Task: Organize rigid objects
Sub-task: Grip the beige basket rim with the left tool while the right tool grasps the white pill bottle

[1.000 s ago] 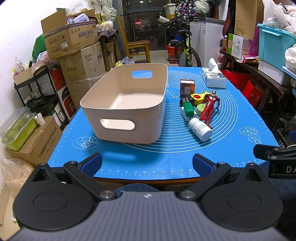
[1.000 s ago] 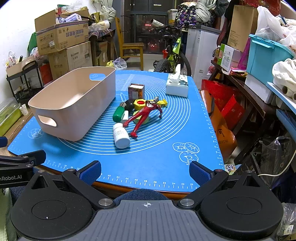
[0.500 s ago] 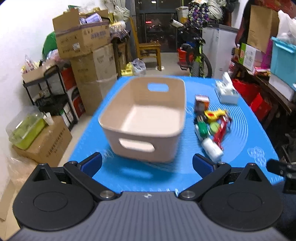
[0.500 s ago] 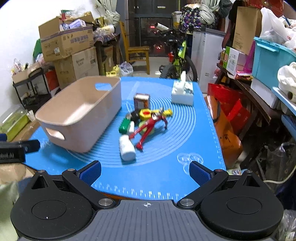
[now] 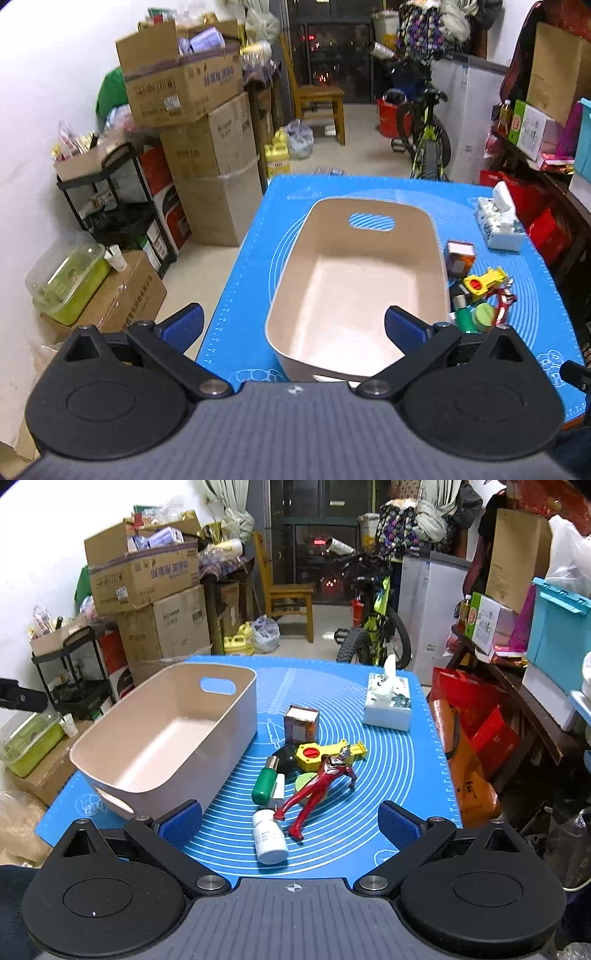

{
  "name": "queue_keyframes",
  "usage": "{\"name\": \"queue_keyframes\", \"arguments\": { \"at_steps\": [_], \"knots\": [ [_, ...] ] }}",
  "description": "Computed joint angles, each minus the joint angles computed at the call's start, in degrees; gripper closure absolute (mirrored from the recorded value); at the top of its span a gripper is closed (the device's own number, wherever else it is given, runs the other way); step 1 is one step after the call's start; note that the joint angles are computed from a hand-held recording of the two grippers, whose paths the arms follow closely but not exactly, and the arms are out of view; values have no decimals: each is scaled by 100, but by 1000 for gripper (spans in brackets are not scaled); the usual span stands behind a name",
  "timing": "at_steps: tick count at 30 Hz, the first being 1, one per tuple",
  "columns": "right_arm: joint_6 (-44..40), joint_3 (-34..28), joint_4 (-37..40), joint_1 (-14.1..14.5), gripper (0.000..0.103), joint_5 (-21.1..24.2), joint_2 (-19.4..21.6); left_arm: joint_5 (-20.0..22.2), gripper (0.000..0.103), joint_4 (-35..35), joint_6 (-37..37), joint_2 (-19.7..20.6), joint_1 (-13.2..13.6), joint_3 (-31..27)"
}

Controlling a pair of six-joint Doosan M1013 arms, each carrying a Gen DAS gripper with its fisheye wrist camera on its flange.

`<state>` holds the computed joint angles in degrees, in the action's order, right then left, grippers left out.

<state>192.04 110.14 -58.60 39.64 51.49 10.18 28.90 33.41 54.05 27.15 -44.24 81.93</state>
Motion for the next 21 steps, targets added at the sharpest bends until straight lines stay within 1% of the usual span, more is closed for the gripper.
{"name": "queue_keyframes", "arguments": {
  "at_steps": [3,6,9,13,14,15,16,20,21],
  "knots": [
    [-376,-92,211,-179,2,-194,164,174,0,-499,602,220,126,-269],
    [-804,-204,494,-383,2,-436,359,418,0,-828,1187,445,212,-545],
    [-1234,-308,832,-568,5,-695,538,583,1,-1099,1319,662,345,-791],
    [-1612,-405,1240,-739,8,-843,770,891,2,-1323,1459,917,447,-1095],
    [-1694,-420,1373,-780,10,-893,825,955,4,-1354,1475,966,454,-1157],
    [-1767,-425,1477,-818,10,-939,866,964,11,-1428,1492,1008,469,-1199],
    [-1819,-437,1559,-845,11,-968,913,1024,15,-1502,1514,1049,479,-1264],
    [-2240,-496,1959,-946,15,-1043,1102,1259,16,-1613,1626,1186,460,-1423],
    [-2341,-513,2060,-961,15,-1043,1140,1308,20,-1640,1688,1219,460,-1452]
  ]
}}
